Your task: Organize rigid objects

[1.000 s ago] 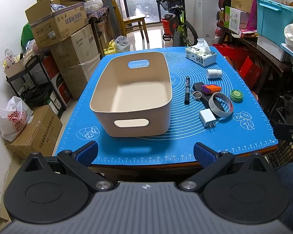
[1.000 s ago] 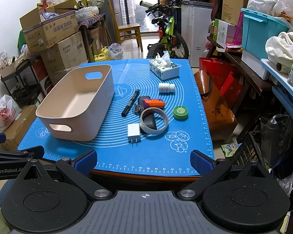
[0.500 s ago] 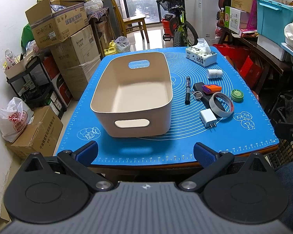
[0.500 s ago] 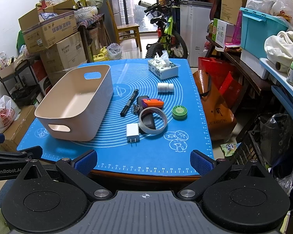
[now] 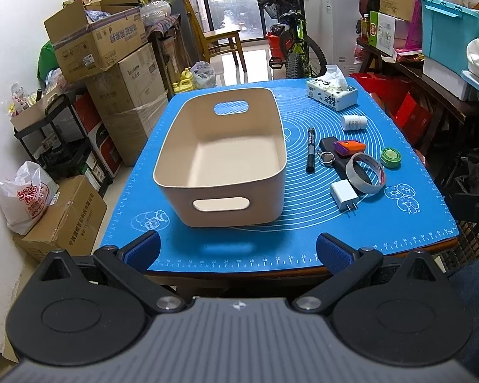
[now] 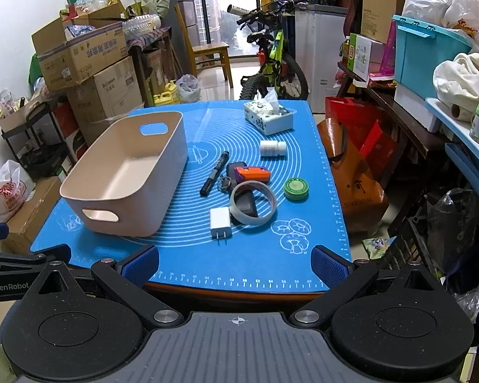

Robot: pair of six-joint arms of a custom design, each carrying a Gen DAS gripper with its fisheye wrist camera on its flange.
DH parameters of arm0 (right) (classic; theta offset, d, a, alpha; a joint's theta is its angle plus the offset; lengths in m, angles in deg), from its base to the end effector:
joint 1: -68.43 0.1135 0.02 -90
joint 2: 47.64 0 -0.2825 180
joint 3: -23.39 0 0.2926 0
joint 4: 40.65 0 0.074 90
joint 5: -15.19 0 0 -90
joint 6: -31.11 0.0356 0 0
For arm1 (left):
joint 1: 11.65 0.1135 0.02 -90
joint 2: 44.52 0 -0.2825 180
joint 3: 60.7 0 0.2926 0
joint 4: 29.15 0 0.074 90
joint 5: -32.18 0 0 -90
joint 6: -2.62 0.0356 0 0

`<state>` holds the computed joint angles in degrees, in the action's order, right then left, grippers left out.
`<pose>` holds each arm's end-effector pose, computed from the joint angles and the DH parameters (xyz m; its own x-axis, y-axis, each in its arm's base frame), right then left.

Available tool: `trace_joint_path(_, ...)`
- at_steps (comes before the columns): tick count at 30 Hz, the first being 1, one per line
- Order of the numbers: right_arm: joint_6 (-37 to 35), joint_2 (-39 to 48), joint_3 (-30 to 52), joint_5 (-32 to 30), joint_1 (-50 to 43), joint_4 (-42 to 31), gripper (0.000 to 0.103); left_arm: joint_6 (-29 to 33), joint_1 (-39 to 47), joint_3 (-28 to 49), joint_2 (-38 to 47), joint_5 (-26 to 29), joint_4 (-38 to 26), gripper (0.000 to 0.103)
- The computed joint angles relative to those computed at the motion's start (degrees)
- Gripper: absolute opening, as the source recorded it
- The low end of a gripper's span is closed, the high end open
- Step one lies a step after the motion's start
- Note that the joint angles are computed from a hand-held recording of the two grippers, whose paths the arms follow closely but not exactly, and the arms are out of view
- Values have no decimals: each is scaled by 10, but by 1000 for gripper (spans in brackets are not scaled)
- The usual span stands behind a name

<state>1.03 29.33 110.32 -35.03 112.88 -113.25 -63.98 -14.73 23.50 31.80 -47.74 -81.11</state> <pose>0.2237 0.1876 0.3493 -0.6018 0.3412 -0.7221 0.3841 0.9164 0.1129 0.3206 -0.0235 0.3522 -0.5667 0.4221 -0.7076 0.4397 0.8812 0.1736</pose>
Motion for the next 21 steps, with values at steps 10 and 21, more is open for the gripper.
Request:
trace_joint_path(10, -5, 14, 29, 16, 1, 2, 100, 3, 1, 36, 16, -5, -4, 102)
trace_joint_path(21, -55, 39, 50, 0, -62, 58, 100, -5, 8, 147, 116, -11, -15, 102)
